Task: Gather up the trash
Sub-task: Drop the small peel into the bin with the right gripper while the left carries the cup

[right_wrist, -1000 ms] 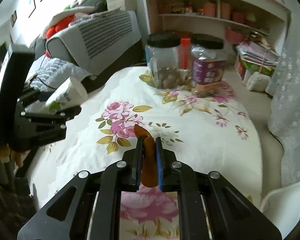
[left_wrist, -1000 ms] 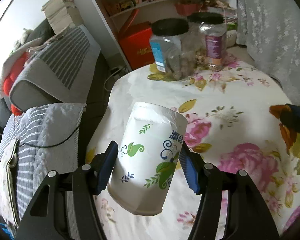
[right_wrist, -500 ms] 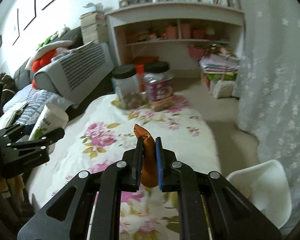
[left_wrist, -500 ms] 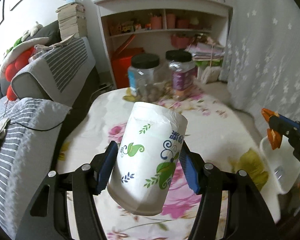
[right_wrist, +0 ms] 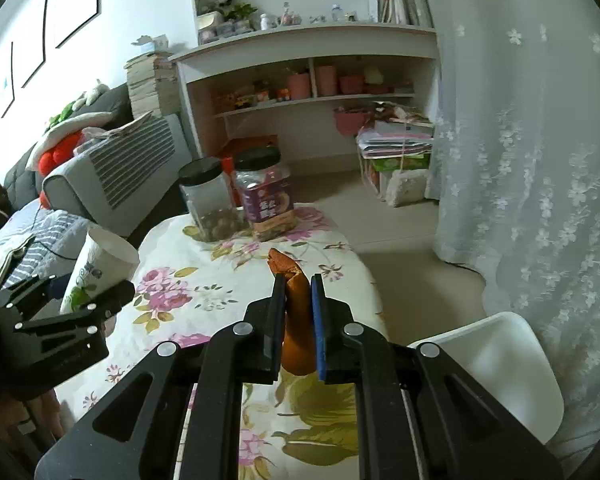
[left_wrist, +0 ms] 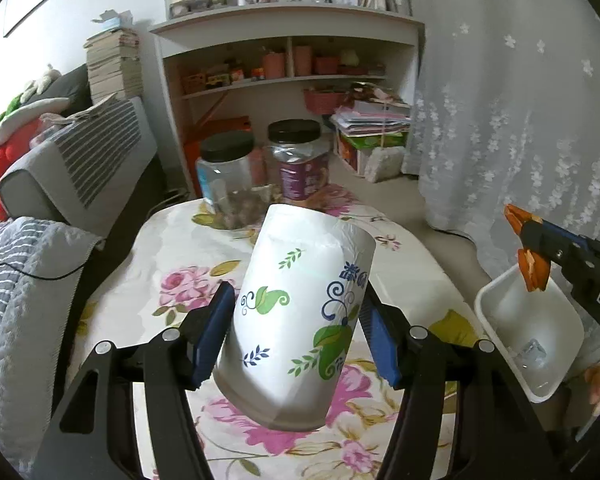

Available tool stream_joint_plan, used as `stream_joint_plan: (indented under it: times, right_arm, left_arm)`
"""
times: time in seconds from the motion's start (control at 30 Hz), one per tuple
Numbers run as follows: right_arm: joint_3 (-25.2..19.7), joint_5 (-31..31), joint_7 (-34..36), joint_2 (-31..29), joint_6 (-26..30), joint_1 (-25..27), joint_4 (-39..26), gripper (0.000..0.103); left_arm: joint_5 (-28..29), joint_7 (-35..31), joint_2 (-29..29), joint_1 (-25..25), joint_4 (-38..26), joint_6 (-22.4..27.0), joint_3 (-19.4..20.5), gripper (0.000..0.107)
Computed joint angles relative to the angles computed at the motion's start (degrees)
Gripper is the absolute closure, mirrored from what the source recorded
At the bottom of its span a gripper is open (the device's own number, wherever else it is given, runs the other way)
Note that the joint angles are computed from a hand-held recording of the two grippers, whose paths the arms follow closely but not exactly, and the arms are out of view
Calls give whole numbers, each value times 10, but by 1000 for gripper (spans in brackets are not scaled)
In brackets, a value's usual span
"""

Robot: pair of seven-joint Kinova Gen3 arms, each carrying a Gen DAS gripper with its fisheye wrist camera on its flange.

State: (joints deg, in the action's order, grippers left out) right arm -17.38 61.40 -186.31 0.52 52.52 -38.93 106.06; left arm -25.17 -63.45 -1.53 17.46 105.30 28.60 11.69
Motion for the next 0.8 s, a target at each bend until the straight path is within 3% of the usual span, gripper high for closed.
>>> stream_joint_plan:
  times: [0.8]
  right_arm:
    - [-33,-32,-53,-89,38,77,79,91]
  left_arm:
    - [-36,27,15,54,-7,-5,19,46]
